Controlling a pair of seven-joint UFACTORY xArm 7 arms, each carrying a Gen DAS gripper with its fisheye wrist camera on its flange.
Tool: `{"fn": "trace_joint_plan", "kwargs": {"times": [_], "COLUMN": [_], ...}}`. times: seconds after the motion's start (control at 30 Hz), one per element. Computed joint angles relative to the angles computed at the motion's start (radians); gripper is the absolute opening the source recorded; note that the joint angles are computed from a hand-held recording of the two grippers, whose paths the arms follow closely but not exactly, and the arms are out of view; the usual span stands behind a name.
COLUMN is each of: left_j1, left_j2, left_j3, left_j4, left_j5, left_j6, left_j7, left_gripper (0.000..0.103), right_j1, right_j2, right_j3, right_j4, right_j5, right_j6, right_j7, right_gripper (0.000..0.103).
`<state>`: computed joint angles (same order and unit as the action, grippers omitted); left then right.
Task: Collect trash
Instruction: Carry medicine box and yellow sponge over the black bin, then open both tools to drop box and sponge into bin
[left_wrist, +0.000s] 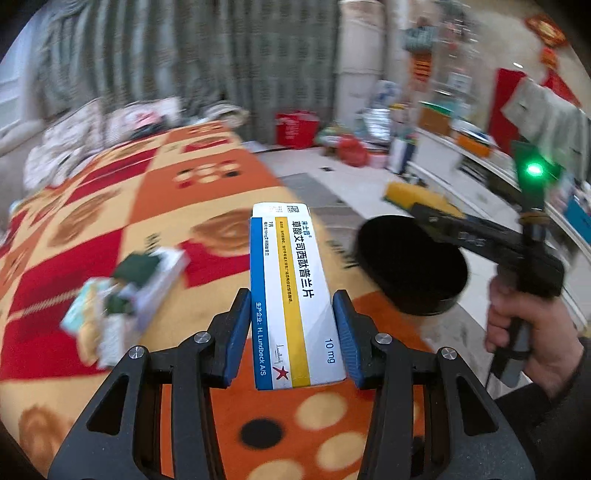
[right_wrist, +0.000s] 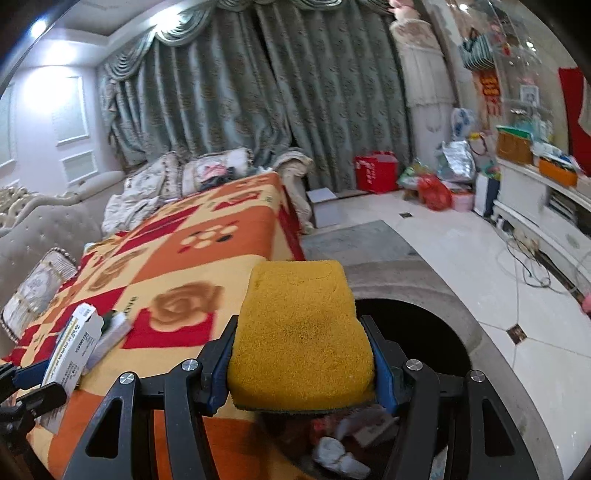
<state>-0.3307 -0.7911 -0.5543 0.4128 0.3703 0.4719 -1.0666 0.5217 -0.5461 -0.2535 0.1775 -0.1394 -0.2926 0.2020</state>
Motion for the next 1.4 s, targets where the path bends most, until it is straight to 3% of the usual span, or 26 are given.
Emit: {"fn": "trace_joint_plan", "kwargs": {"times": [0.17,0.27,0.5,0.63,0.87,1.0,1.07,1.1,1.17,1.4], "left_j1": [0.072,0.125,0.204,0.209,0.178,0.136,0.108,0.097,0.073,-0.021], "left_j2": [0.14,0.247,0.417,0.493,0.645,0.711,0.732,0.739,0.735,0.593], "left_j3": [-0.018,-0.035,-0.096,-0.093,-0.057,-0.016,0.007,0.019,0.04,0.149], "left_j4": [0.076,0.131,0.235,0.28,0.38,0.426,0.44,0.446,0.444,0.335], "left_j5": [0.059,0.087,0.213,0.303,0.436,0.472,0.461,0.466,0.485,0.408], "left_j6": [-0.114,-0.165,-0.186,-0.185,-0.148,-0.143,-0.142,-0.135,-0.124,-0.116], "left_j7": [0.04,0.038,-0.075,-0.147,-0.211,-0.217,-0.192,-0.187,-0.206,-0.206], "left_gripper": [0.043,0.043,0.043,0.043,0.043,0.044,0.048,0.056,0.061,0.061], "right_j1": [0.003,-0.016,0.04,0.065,0.102,0.188,0.263,0.286,0.309,0.228], "right_j2": [0.012,0.039,0.1,0.129,0.143,0.141,0.127,0.114,0.099,0.094], "right_j3": [-0.076,-0.069,-0.158,-0.188,-0.226,-0.312,-0.391,-0.417,-0.44,-0.338], "right_j4": [0.006,0.024,0.061,0.084,0.105,0.127,0.135,0.132,0.129,0.12], "right_j5": [-0.01,0.008,0.036,0.048,0.115,0.178,0.217,0.235,0.268,0.29], "right_j6": [0.027,0.048,0.07,0.086,0.138,0.162,0.165,0.159,0.142,0.105], "right_j7": [-0.03,-0.046,-0.077,-0.091,-0.13,-0.161,-0.177,-0.184,-0.189,-0.127], "right_gripper": [0.06,0.06,0.06,0.06,0.06,0.064,0.068,0.068,0.07,0.07]}}
